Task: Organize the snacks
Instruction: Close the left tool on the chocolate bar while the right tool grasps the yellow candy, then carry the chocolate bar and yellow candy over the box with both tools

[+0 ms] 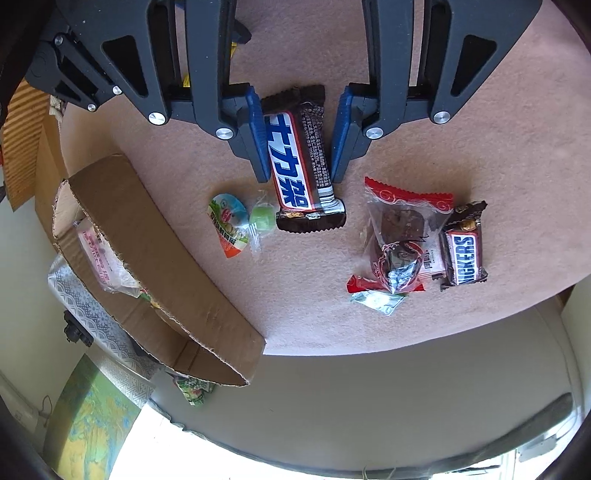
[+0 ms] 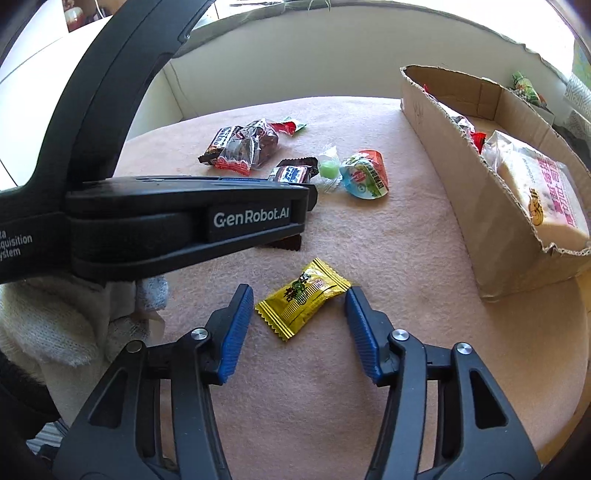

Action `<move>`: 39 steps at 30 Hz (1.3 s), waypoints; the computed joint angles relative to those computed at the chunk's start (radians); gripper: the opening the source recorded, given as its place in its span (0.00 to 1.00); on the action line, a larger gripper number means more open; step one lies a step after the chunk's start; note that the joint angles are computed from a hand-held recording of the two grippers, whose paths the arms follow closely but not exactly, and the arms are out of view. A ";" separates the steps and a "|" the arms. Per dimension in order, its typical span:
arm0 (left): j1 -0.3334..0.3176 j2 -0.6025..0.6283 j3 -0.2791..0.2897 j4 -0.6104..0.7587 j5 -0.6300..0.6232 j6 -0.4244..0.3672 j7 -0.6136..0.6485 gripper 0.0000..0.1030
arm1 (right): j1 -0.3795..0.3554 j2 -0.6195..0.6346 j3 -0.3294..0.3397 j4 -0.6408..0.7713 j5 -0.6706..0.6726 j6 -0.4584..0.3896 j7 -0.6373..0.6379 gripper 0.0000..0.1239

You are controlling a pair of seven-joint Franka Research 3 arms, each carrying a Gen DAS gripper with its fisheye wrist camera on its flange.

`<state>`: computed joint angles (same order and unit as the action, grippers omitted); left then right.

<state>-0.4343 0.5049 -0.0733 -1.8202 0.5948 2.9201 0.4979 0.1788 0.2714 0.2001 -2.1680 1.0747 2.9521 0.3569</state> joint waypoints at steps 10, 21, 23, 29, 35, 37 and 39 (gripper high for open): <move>-0.006 -0.046 0.024 -0.072 0.039 0.045 -0.049 0.26 | -0.020 0.039 -0.005 0.037 -0.108 0.014 0.052 0.08; -0.023 -0.102 0.060 -0.155 0.097 0.096 -0.143 0.26 | -0.057 -0.002 -0.014 0.019 -0.030 -0.067 -0.017 0.04; -0.024 -0.108 0.065 -0.163 0.111 0.106 -0.159 0.26 | -0.057 -0.014 -0.026 0.018 -0.026 -0.095 -0.017 0.04; -0.010 -0.100 0.046 -0.151 0.116 0.096 -0.155 0.26 | -0.030 -0.014 -0.052 0.021 -0.088 -0.095 -0.010 0.04; -0.012 -0.100 0.051 -0.153 0.122 0.106 -0.164 0.26 | -0.020 0.023 -0.044 0.058 -0.130 -0.055 0.048 0.05; -0.016 -0.104 0.056 -0.159 0.128 0.110 -0.173 0.26 | -0.024 0.038 -0.035 0.076 -0.138 -0.049 0.056 0.05; -0.018 -0.107 0.060 -0.162 0.134 0.114 -0.177 0.26 | -0.025 0.052 -0.030 0.091 -0.155 -0.043 0.070 0.05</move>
